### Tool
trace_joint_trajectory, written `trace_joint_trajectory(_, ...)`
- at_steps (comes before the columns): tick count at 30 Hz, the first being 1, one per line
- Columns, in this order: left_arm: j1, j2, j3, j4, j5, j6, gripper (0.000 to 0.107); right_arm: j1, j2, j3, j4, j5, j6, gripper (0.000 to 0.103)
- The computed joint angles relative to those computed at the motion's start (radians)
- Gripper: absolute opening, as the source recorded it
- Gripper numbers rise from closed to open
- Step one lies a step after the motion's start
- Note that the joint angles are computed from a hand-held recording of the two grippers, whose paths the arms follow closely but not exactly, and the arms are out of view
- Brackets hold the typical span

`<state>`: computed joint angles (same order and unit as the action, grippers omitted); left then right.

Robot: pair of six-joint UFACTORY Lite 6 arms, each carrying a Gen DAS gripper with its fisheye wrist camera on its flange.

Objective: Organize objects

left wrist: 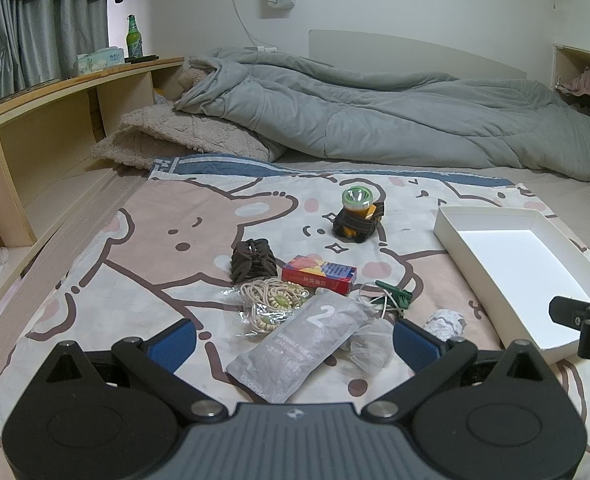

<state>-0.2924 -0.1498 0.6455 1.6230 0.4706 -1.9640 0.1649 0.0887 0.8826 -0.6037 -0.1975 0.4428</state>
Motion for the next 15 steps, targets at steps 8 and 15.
trace_joint_trajectory(8, -0.001, 0.002, -0.001, 0.004, 0.001, -0.005, 0.103, -0.003, 0.001, 0.000, -0.009, -0.001, 0.007, 0.103)
trace_joint_trajectory(15, 0.000, 0.001, 0.000, 0.001, 0.000, -0.002, 0.103, 0.003, 0.012, -0.013, 0.056, -0.019, -0.056, 0.103)
